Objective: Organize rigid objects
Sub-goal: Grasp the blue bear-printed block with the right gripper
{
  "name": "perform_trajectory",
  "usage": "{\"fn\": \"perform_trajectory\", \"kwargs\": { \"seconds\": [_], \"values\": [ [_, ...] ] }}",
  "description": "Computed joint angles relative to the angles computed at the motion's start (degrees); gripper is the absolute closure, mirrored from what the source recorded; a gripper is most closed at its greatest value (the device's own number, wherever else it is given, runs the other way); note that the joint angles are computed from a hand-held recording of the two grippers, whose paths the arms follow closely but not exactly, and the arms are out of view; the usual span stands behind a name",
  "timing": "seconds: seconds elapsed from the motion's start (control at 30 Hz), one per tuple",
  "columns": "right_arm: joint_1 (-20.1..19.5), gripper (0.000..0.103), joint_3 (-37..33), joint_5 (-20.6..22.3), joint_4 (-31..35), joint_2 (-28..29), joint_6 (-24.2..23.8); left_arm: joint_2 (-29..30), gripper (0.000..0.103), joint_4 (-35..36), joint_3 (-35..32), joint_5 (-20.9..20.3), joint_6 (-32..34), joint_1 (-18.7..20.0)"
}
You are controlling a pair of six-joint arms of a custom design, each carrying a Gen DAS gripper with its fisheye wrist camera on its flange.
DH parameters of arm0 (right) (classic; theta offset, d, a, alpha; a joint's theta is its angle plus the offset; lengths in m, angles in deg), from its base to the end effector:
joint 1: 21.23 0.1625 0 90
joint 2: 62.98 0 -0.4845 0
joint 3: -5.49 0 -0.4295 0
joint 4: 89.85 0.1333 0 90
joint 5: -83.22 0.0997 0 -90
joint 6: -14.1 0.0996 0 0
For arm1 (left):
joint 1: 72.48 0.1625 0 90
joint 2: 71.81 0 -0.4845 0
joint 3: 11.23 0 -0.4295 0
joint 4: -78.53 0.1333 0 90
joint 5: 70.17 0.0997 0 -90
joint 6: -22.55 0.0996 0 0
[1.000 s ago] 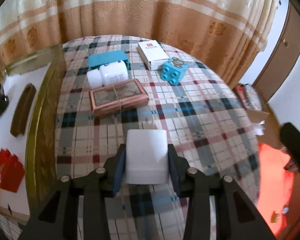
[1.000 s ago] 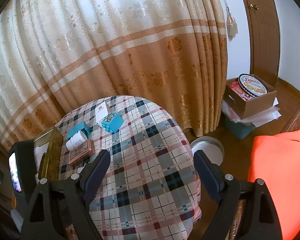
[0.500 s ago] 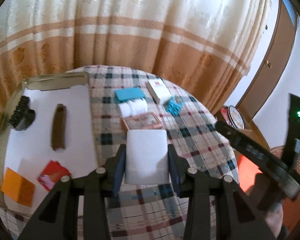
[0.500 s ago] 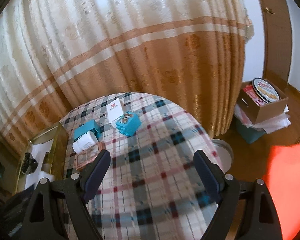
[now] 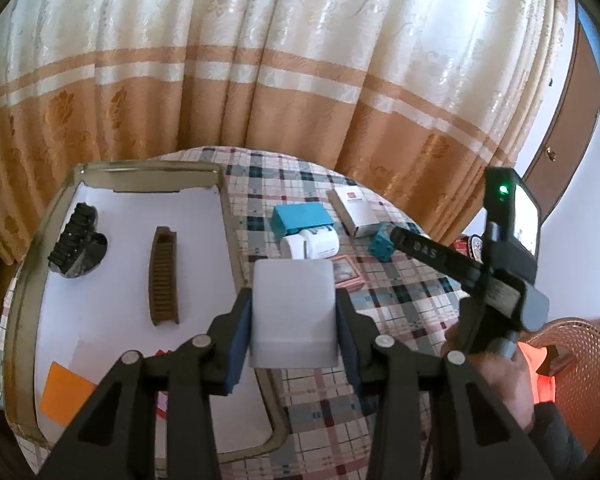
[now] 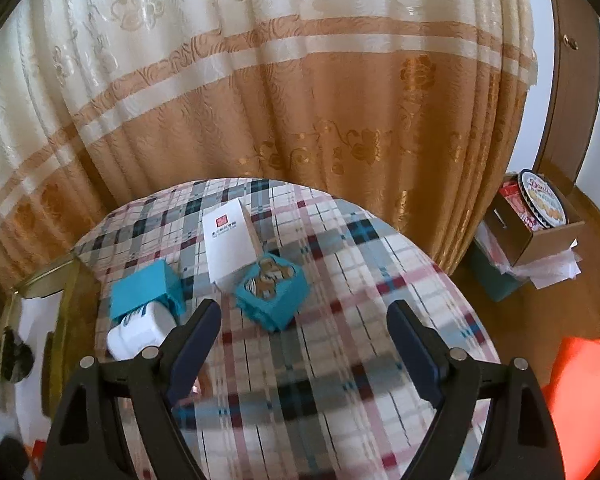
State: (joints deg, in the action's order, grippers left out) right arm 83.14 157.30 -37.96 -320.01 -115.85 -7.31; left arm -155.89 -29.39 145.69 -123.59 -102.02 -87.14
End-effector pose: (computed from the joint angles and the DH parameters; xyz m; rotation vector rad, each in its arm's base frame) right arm 0.1677 -0.3254 0.1261 0.5033 -2.3882 0.8695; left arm -0.2118 -0.1437 0.1065 -0.0083 2.2897 -1.1666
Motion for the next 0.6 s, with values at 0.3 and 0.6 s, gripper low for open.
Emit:
{"fn": "perform_trajectory", "kwargs": {
  "seconds": [0.3, 0.6],
  "values": [
    [1.06, 0.017, -5.51, -6.75, 3.96, 5.31, 2.17, -1.88, 0.064, 2.01, 0.68, -1.22, -1.57, 0.44],
    [-1.38, 0.063, -4.58, -2.41, 3.93, 4.66, 0.39, -3.44, 0.064, 4.36, 0.71, -2.49, -3.41, -0.96]
  ]
}}
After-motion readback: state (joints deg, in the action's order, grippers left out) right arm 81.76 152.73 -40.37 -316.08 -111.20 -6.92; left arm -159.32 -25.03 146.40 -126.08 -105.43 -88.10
